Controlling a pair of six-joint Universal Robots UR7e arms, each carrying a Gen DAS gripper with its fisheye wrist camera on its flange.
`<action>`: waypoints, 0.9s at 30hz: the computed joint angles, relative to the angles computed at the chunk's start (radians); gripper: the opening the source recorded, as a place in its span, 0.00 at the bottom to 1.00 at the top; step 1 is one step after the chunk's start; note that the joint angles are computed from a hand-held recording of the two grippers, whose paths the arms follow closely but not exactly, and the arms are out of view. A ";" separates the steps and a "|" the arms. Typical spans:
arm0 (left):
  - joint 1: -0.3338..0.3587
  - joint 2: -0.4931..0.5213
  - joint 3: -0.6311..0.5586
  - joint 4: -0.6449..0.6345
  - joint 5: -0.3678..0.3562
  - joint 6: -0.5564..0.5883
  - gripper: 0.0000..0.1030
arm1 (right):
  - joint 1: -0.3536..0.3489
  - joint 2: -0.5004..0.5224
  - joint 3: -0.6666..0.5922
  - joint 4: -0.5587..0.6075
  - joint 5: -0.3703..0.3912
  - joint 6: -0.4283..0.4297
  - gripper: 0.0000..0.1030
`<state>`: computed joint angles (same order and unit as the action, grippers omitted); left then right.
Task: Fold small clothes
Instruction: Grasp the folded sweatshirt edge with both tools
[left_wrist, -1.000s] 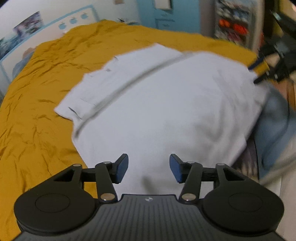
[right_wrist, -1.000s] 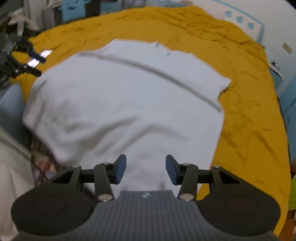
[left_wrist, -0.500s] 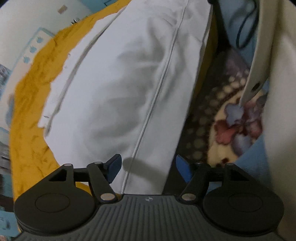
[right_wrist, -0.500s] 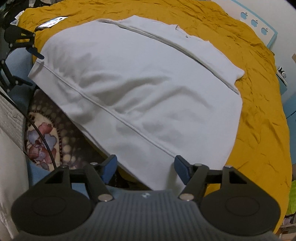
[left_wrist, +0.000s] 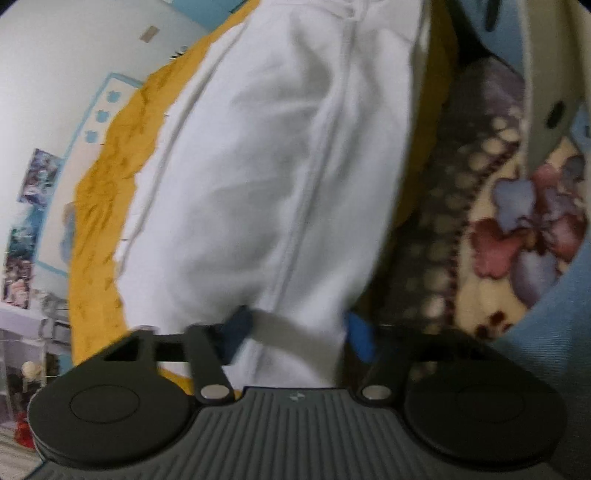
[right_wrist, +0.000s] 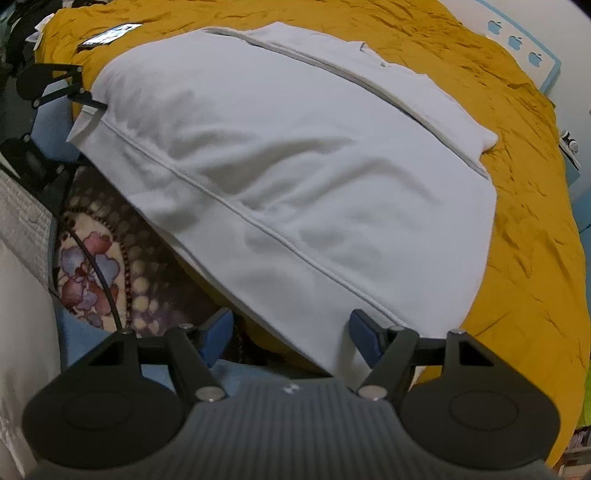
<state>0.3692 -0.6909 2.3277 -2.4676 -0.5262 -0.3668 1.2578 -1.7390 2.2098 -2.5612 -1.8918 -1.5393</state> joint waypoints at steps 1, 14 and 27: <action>-0.002 -0.008 -0.003 0.013 -0.003 -0.005 0.36 | 0.001 0.001 -0.002 0.003 -0.002 -0.005 0.64; -0.008 -0.268 -0.026 -0.041 -0.113 -0.080 0.09 | 0.014 0.013 0.069 -0.173 -0.064 -0.364 0.64; 0.001 -0.344 -0.054 -0.053 -0.097 -0.091 0.09 | -0.035 0.022 0.121 -0.453 0.000 -0.607 0.19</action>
<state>0.3700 -1.0346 2.2738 -2.5205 -0.6235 -0.4580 1.2229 -1.7171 2.3312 -3.0147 -1.8915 -2.1468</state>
